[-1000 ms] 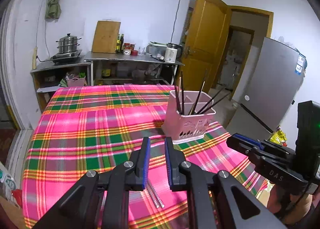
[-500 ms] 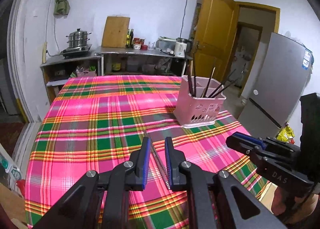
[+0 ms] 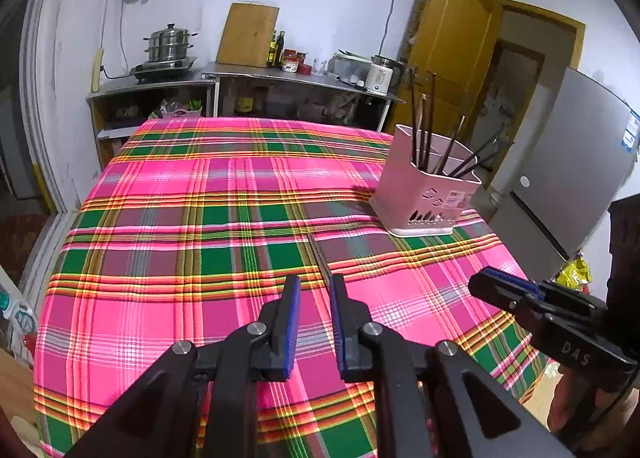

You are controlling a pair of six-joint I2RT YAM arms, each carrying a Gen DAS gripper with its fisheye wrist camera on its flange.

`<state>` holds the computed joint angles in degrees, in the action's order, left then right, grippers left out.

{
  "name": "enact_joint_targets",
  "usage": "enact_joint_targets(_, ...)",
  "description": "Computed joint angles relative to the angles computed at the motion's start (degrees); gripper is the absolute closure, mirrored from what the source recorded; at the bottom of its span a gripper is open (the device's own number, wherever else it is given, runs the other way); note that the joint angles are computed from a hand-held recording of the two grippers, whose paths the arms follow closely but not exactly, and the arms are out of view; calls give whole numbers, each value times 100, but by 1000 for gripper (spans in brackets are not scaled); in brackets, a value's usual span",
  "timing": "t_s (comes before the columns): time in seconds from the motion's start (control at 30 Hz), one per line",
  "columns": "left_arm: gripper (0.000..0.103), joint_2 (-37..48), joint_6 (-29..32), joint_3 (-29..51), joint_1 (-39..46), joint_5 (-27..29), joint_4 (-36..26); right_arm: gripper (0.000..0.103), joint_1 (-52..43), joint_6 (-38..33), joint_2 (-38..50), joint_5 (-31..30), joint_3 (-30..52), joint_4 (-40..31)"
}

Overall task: Organize utensils
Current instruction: 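Move both open tools back toward the last chopsticks on the cloth, then grasp a black chopstick with the right tool while the left tool grasps another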

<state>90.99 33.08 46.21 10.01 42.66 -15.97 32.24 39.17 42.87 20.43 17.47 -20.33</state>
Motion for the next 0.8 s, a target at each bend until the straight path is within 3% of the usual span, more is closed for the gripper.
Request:
enact_joint_targets(0.13,88,181,-28,79,-94,-85,34,85,-104,-73,429,-142,11,349)
enact_joint_targets(0.3,80,435,-103,112,-265,-206,223,85,-675,-388,1193,-695,-117,1245)
enact_joint_targets(0.57,80,1287,-458,612,-325,-399,450,85,-1605,-1065,3775,-1764,261,3120)
enact_joint_targets(0.8,80,1835,-511,1001,-362,-448,494,85,-1748,-1263,5402,-2090,964,3718)
